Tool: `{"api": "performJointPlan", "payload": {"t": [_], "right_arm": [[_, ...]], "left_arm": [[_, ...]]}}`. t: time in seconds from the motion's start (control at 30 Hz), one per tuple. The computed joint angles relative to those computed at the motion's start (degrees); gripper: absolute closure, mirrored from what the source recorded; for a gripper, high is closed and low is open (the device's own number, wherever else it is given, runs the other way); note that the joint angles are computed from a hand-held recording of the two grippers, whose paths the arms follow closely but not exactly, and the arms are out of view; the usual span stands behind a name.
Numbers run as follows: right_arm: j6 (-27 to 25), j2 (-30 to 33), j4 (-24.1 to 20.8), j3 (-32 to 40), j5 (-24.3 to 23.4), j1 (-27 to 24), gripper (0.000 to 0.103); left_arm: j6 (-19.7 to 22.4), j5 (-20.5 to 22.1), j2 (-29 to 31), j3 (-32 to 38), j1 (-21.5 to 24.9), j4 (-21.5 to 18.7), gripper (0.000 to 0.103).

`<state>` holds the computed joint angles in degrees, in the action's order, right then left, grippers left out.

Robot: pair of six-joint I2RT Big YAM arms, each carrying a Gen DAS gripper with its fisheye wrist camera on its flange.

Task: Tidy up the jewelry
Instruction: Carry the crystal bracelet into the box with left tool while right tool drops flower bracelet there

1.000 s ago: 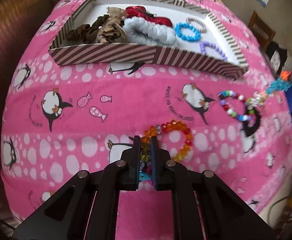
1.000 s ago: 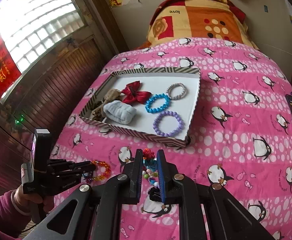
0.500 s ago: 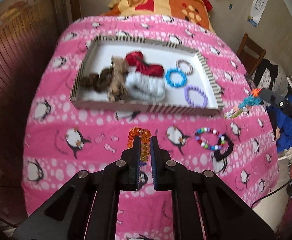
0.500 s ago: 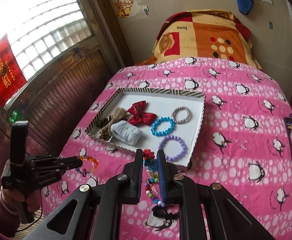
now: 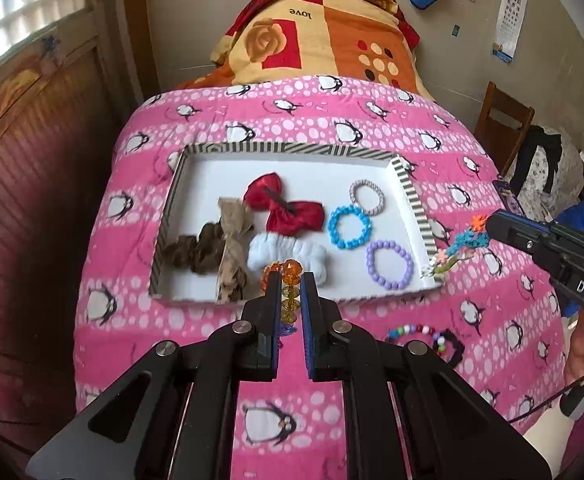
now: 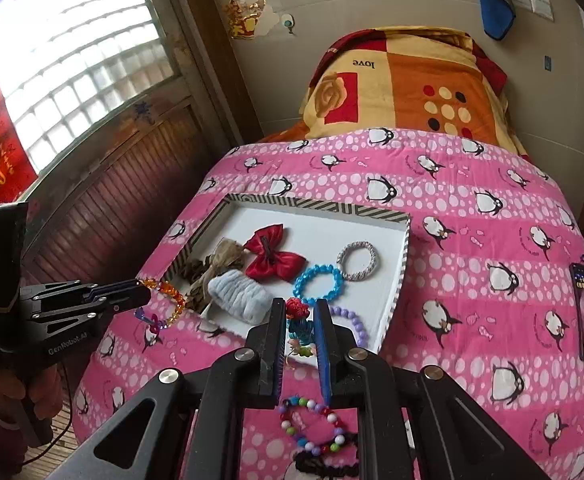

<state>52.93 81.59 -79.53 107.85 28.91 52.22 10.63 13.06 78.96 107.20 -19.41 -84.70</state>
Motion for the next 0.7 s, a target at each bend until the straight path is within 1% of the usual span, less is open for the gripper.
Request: {"api": "performJointPlan", "payload": {"t": [0.3, 0.4, 0.5, 0.7], "right_arm": [[-3.46, 1.12, 0.56, 0.31, -3.80, -4.26, 0.090], [-4.52, 1.20, 1.56, -0.66, -5.59, -5.94, 0.090], [-5.10, 1.29, 2.56, -1.79, -7.53, -7.42, 0.090], [-6.16, 1.92, 3.76, -4.21, -12.08, -11.25, 0.090]], "left_arm": [[-2.70, -1.00, 6.51, 6.92, -3.80, -0.84, 0.095], [-3.80, -0.84, 9.73, 10.24, -4.97, -2.33, 0.095], [-5.91, 0.05, 13.28, 13.85, -5.99, -4.11, 0.095], [-7.64, 0.09, 19.42, 19.70, -8.36, -5.43, 0.095]]}}
